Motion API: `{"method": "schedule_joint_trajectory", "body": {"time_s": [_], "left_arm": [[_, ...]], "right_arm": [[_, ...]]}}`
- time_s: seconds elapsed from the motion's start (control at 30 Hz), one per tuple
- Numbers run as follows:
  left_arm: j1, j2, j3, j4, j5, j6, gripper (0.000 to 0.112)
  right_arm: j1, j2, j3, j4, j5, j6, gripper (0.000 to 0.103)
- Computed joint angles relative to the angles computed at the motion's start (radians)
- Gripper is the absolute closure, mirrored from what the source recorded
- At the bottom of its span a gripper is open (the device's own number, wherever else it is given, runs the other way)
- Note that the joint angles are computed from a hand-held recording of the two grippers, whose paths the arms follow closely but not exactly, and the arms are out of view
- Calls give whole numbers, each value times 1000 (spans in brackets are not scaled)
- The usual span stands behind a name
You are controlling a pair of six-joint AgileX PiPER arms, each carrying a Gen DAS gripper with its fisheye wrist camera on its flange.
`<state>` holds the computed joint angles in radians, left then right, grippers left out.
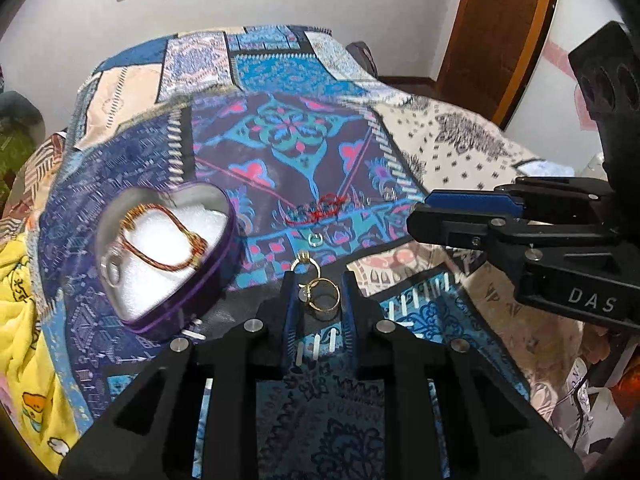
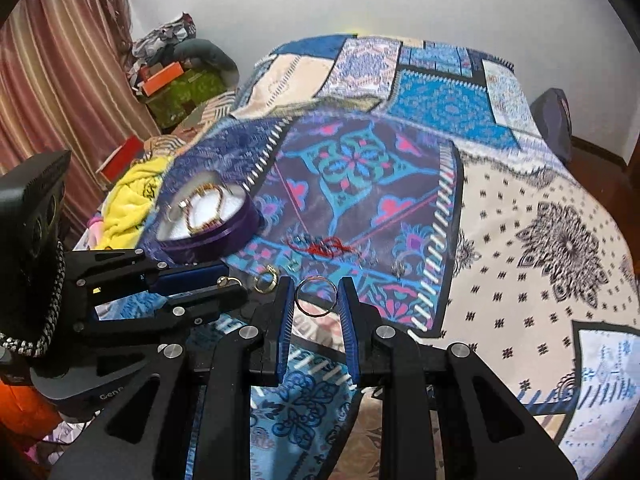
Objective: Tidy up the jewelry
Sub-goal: 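Grasp the gold hoop rings with the left tool while the right tool grasps a ring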
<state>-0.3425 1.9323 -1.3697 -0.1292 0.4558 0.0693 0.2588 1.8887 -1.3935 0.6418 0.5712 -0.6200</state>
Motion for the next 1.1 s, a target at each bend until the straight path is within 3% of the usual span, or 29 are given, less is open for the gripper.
{"method": "schedule_joint_trajectory", "body": {"time_s": [0.57,1.1], "left_arm": [[93,-211,116,-32,-82,19,92],[237,-243,171,-196,-116,195,92]], "right_arm": [[60,-80,-19,59,-40,-6,83],[137,33,-187,39,-15,59,83]]}}
